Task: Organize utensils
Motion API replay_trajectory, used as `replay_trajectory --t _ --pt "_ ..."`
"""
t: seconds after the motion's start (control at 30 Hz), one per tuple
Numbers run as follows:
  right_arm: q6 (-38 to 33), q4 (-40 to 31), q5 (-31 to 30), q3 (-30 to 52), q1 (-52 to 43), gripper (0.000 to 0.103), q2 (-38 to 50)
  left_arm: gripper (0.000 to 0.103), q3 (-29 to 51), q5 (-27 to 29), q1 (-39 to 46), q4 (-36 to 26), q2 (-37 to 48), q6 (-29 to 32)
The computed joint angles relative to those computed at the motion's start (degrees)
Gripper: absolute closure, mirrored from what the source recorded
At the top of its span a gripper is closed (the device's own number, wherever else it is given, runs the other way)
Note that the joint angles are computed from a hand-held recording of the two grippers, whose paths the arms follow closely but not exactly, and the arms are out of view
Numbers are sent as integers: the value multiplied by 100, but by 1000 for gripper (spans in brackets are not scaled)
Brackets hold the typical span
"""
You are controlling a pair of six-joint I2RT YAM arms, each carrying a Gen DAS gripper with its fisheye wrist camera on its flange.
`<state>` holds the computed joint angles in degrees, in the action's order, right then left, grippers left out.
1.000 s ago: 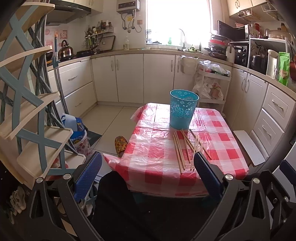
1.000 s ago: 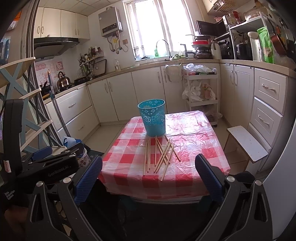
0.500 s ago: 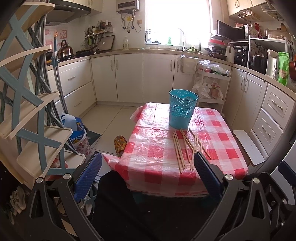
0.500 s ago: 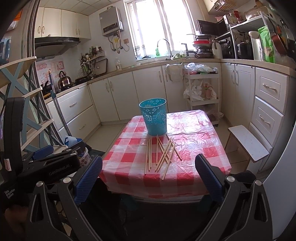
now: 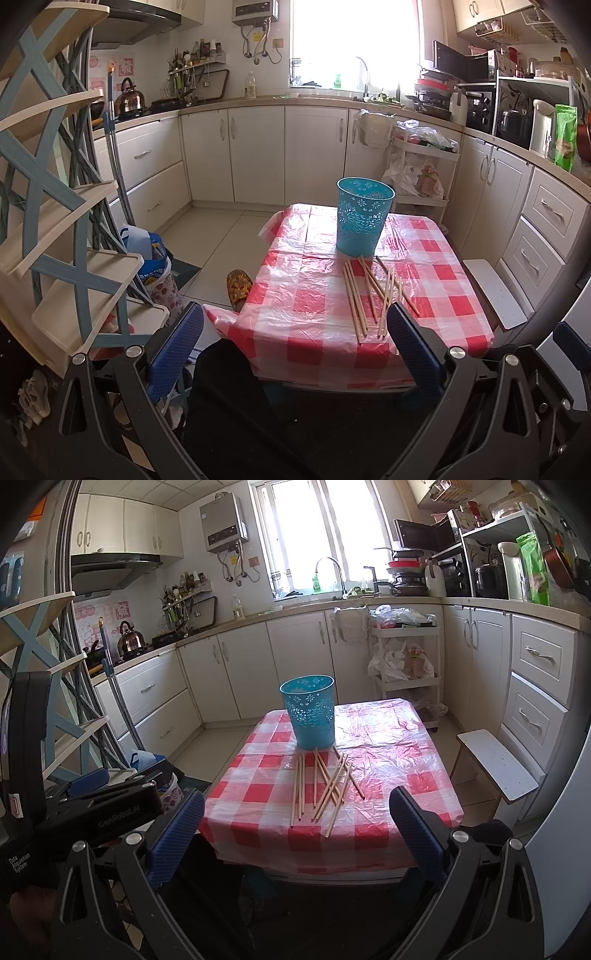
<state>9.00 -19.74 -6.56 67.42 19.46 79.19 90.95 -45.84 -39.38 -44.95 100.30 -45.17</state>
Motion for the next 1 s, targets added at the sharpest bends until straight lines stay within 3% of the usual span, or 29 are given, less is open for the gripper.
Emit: replay_trajectory --t 1.0 --pt "-24 -163 -211 333 -85 7 486 8 54 460 378 178 256 173"
